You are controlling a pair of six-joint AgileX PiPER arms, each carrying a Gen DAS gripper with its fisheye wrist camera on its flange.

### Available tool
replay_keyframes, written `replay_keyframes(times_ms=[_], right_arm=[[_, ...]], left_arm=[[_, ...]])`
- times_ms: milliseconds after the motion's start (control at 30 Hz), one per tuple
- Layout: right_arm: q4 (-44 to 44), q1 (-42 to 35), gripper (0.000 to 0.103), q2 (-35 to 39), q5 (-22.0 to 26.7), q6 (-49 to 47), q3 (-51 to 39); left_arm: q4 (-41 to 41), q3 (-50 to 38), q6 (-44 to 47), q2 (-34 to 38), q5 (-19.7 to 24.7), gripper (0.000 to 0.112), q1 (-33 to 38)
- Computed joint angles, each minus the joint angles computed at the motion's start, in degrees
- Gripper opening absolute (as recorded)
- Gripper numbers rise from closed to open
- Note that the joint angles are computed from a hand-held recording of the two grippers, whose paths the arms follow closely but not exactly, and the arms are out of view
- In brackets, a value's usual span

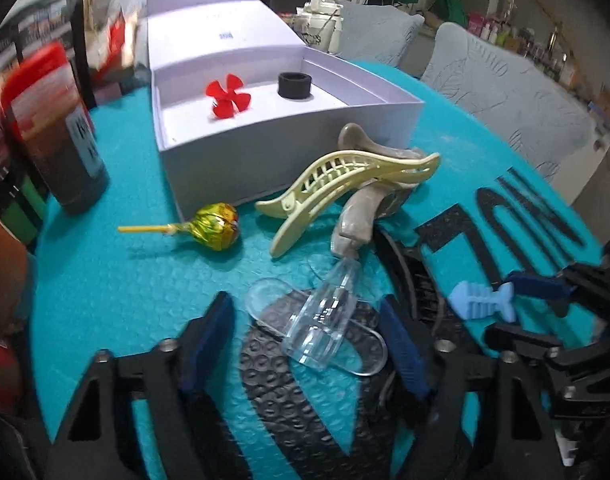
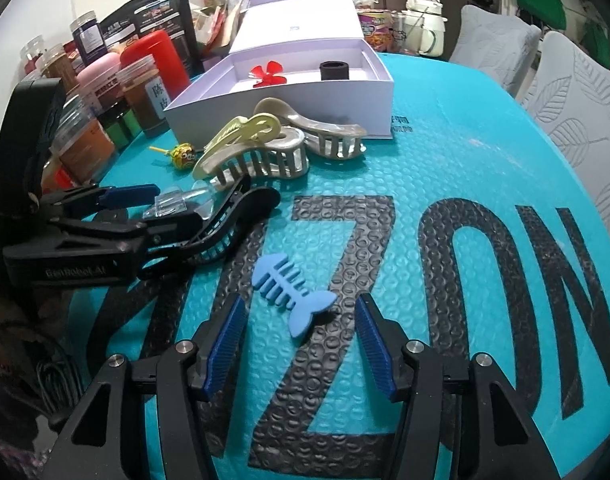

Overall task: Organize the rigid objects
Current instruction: 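Grasp the blue fish-bone clip with the right gripper while the left approaches the clear piece, then carry the clear piece and fish-bone clip with both grippers into the white box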

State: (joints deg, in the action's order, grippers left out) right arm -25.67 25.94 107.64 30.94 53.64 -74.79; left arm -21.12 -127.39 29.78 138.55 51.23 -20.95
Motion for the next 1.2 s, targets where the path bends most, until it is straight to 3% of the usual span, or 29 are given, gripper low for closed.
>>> replay_keyframes(times_ms=[67,133,400,533,700,900,967,1067,1200], right_arm=[[-0.3,0.1,0.057,0.4,0.4,0.0,-0.6],[-0.5,0.2,0.057,0.8,0.6,0.1,-1.1],[-0.9,0.5,0.057,0.9,1.6,1.1,-1.6],[-1.1,1.6,0.052,0.6,5.6,1.2,-2.3],[0.8,1.5,0.040,-0.4,5.2,0.8,-1.5],[-0.2,2.1,0.041,3.2,6.8,2.1,-6.3],[-0.1,1.4,0.041,4.0,6.7,2.7,-7.4],[-0.1,1.0,0.059,5.4,7.3,2.5,-9.5],[-2.6,2.0,0.060,7.8,8.4,3.3,-12.5]], left_arm=[[-1.1,2.0,1.7,-1.0,-1.4,0.058,0.1],[-3.5,0.0,2.4,0.0,0.5,0.054,0.9],[-5.9,0.7,2.5,-0.9,1.6,0.054,2.5],[-5.1,5.5,2.7,-4.0,-1.9,0.054,3.4],[-5.1,6.5,1.9,-4.7,-2.7,0.054,4.3],[-7.4,9.1,4.1,-6.5,-4.2,0.054,5.1],[-7.7,9.3,3.9,-6.6,-4.0,0.054,5.4],[-7.7,9.5,3.3,-6.7,-4.0,0.054,5.7],[-7.8,9.7,2.6,-6.8,-4.2,0.054,6.1]])
